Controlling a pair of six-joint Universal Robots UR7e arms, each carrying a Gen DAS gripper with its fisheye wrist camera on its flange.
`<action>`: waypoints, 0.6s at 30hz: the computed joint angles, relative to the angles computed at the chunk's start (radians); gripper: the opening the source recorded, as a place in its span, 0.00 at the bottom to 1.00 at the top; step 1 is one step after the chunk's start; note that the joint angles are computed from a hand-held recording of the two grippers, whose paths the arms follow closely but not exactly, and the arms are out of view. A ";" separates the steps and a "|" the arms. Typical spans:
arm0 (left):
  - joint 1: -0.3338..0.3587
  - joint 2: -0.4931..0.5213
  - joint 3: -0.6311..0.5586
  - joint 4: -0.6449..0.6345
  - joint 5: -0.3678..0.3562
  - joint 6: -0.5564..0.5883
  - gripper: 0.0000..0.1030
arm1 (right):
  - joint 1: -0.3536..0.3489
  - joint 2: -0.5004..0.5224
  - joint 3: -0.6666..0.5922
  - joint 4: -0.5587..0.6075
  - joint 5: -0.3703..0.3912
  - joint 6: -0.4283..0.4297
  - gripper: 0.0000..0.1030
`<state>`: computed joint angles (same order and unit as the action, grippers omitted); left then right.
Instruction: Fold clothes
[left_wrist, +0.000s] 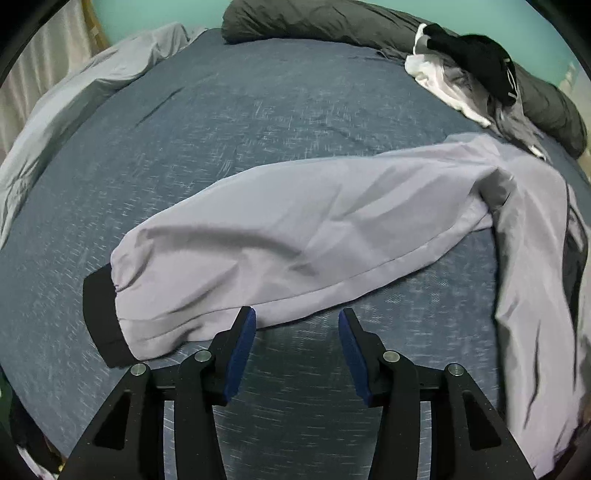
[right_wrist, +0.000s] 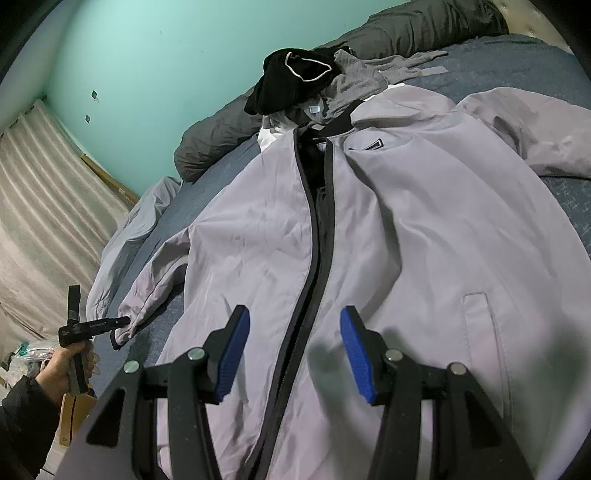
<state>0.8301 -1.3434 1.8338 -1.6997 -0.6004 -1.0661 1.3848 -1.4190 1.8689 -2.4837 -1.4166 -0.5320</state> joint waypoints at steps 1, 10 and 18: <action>0.008 -0.001 0.002 -0.006 0.002 0.005 0.50 | 0.000 0.000 0.001 0.000 0.000 0.000 0.50; 0.030 -0.053 0.042 -0.082 0.034 -0.005 0.53 | -0.003 -0.001 0.001 0.001 0.000 -0.003 0.50; 0.039 0.006 -0.010 -0.235 0.039 0.135 0.61 | -0.006 0.001 -0.008 0.011 0.000 -0.001 0.50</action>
